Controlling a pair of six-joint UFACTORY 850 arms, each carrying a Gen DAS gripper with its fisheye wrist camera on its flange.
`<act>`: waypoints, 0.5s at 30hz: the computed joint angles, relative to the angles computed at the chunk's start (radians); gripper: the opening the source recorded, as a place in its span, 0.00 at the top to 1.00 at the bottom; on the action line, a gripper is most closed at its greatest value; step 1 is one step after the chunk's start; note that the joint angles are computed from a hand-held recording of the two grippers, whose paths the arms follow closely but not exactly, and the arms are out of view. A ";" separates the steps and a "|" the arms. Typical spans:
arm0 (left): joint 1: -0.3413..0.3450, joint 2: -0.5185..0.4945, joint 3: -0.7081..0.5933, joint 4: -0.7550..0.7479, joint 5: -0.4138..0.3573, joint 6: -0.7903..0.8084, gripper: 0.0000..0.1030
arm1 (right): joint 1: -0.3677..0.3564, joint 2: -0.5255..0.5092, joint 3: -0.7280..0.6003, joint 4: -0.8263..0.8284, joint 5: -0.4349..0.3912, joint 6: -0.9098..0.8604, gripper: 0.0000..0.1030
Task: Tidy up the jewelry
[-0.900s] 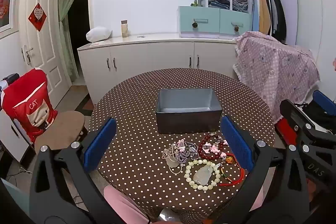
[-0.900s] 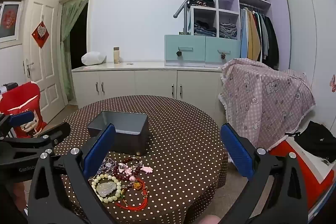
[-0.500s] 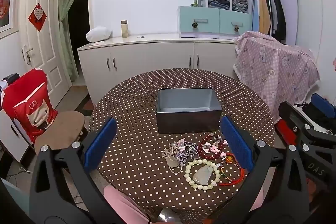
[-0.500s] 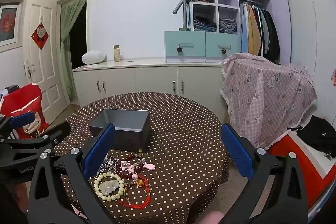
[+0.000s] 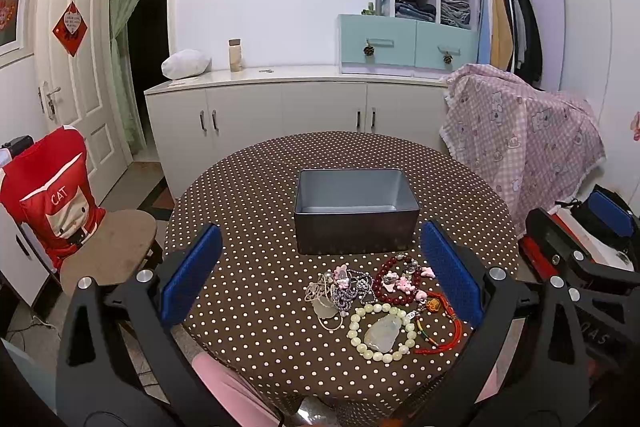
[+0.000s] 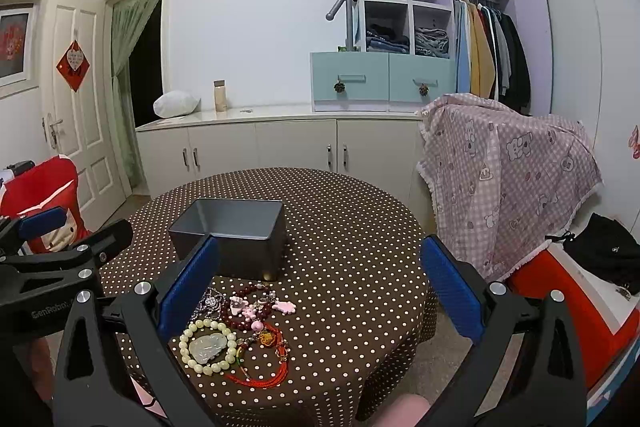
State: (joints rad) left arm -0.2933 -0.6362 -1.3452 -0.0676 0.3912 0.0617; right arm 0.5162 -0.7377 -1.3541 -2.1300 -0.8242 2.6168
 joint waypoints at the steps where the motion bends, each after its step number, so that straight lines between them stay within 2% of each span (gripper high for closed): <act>1: 0.000 -0.001 0.001 0.000 0.003 0.001 0.06 | 0.000 0.000 0.000 -0.002 0.002 0.002 0.07; 12: 0.006 -0.008 -0.005 0.029 -0.004 -0.028 0.06 | 0.000 0.003 -0.002 0.017 0.007 -0.016 0.07; 15: 0.004 0.000 0.012 0.000 0.023 0.003 0.06 | 0.001 0.007 0.000 0.008 0.009 -0.004 0.07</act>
